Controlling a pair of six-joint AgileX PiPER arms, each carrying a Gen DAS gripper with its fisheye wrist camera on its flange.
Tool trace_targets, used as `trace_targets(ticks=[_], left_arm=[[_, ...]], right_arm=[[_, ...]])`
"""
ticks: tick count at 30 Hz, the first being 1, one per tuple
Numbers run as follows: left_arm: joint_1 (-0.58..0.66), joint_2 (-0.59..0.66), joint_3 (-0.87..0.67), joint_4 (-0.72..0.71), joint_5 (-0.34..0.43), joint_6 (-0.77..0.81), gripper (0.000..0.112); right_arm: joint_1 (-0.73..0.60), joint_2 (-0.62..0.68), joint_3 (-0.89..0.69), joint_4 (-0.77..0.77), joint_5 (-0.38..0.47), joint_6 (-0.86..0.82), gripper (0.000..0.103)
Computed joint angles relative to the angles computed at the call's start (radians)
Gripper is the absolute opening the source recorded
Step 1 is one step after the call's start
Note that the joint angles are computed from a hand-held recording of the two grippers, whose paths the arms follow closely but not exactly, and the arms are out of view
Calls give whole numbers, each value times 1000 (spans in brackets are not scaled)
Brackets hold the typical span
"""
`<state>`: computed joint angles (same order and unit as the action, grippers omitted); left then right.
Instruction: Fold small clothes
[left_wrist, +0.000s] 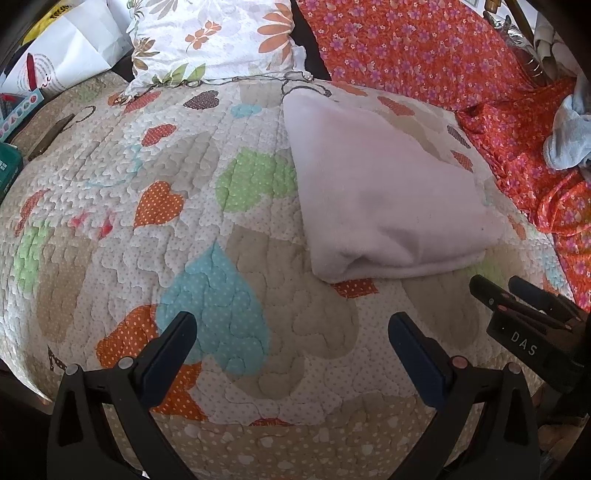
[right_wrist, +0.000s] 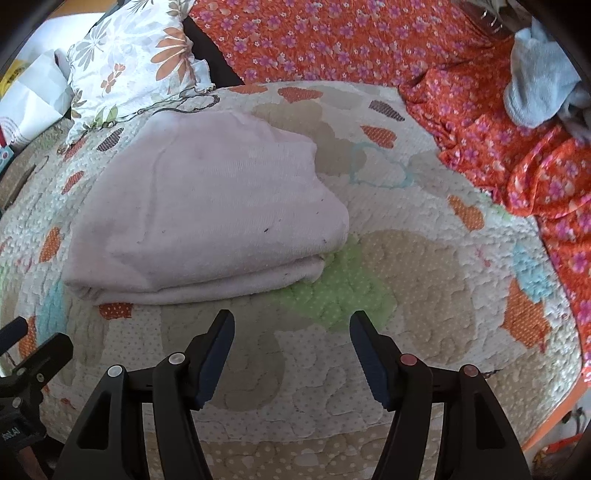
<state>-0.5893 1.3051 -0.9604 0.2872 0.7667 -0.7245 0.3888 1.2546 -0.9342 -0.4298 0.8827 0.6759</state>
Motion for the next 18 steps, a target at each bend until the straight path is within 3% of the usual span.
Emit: trace_targets(ticks=[18], left_arm=[[-28,-14,16,26,13,-23,103]], right_arm=[[71,-8,-1,-86,48,88,74]])
